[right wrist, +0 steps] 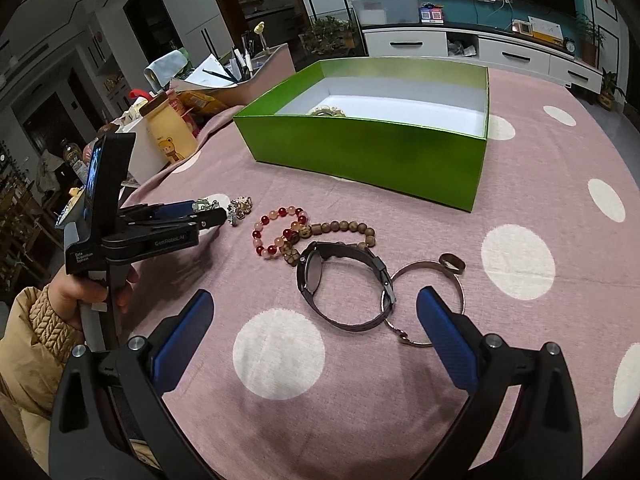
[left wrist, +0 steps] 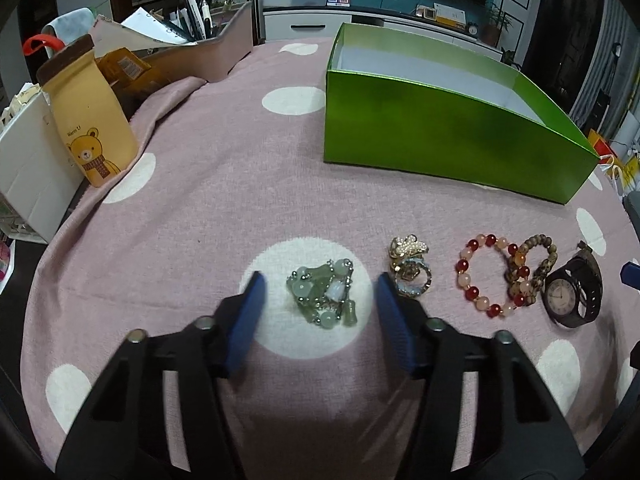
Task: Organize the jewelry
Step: 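Grasp the green jade charm with the left tool while the right tool grasps the black watch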
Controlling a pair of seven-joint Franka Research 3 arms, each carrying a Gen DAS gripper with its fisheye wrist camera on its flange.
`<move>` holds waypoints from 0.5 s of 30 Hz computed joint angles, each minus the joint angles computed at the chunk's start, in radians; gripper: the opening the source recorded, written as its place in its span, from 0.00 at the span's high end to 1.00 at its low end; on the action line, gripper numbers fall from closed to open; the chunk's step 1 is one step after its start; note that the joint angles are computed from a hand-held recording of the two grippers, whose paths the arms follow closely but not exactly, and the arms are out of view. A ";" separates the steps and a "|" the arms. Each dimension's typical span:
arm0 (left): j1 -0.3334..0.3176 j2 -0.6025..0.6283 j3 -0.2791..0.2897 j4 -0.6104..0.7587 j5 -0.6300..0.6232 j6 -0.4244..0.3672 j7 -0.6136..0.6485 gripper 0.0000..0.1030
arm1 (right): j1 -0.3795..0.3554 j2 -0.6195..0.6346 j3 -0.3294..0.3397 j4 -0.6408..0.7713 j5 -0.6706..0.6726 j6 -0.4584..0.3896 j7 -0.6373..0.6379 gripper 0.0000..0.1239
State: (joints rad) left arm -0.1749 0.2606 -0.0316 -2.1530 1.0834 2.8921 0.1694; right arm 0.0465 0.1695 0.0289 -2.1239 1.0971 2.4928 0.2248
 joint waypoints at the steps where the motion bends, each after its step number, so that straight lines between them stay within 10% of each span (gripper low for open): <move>1: -0.002 0.000 0.003 0.000 0.009 0.001 -0.007 0.63 | 0.000 0.000 0.000 0.000 -0.001 0.000 0.001 0.18; 15: 0.008 -0.064 0.011 -0.060 0.127 0.053 -0.164 0.88 | 0.012 0.018 0.009 0.007 -0.029 0.020 0.010 0.28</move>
State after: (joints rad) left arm -0.1671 0.1964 -0.0209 -2.2132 1.2103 2.9452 0.0057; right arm 0.0586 0.1871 0.0374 -2.1168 1.0684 2.5127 0.2349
